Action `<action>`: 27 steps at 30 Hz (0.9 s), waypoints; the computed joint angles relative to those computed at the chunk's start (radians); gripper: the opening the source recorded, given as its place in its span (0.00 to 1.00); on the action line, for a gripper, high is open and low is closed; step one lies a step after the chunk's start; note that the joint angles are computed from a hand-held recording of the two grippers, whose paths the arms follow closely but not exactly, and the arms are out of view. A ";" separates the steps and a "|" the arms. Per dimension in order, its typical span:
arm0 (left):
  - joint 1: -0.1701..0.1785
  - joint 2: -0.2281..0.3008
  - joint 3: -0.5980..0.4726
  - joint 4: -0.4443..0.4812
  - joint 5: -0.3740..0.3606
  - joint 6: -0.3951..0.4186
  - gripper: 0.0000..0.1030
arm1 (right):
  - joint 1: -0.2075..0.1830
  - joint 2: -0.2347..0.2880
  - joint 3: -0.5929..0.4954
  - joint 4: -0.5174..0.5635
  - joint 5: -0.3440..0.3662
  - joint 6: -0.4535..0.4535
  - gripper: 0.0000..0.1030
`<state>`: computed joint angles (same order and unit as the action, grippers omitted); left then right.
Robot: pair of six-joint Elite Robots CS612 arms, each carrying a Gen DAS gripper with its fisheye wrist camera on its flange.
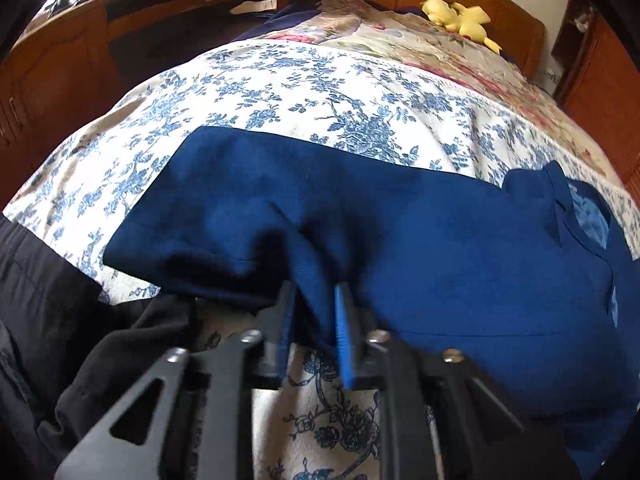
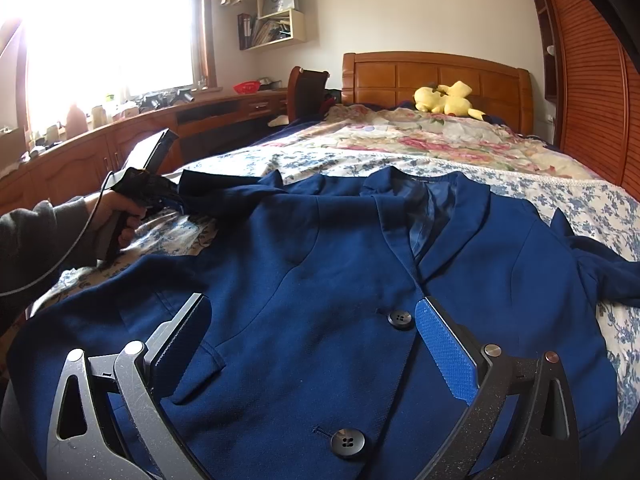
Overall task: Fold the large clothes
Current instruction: 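Fold the held sleeve across the blazer front, then open the left gripper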
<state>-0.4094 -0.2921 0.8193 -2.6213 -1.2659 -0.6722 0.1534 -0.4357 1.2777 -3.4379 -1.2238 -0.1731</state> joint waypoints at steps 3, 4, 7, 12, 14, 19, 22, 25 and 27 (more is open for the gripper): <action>-0.016 -0.025 0.022 0.006 0.048 0.041 0.01 | 0.000 0.000 0.001 -0.005 -0.003 -0.003 1.00; -0.024 -0.037 0.038 -0.012 0.076 0.057 0.01 | 0.002 0.001 -0.001 -0.003 -0.007 -0.003 1.00; -0.061 -0.085 0.100 -0.116 0.155 0.129 0.01 | 0.004 0.000 -0.002 0.000 -0.016 -0.011 1.00; -0.109 -0.135 0.153 -0.261 0.142 0.216 0.01 | 0.010 -0.018 0.018 0.014 -0.062 -0.021 1.00; -0.127 -0.147 0.161 -0.298 0.132 0.244 0.01 | 0.006 -0.039 0.052 0.004 -0.067 -0.022 1.00; -0.172 -0.170 0.174 -0.379 0.100 0.336 0.01 | -0.013 -0.098 0.165 -0.066 -0.107 -0.037 1.00; -0.195 -0.190 0.200 -0.423 0.073 0.368 0.02 | -0.031 -0.128 0.223 -0.103 -0.118 -0.009 1.00; -0.218 -0.210 0.236 -0.457 0.077 0.371 0.02 | -0.046 -0.149 0.267 -0.138 -0.130 0.012 1.00; -0.224 -0.226 0.271 -0.476 0.031 0.366 0.02 | -0.052 -0.162 0.289 -0.154 -0.138 0.021 1.00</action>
<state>-0.6338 -0.5183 1.0905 -3.0975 -1.2354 -0.3064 0.1011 -0.5977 1.5671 -3.5923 -1.3618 -0.1521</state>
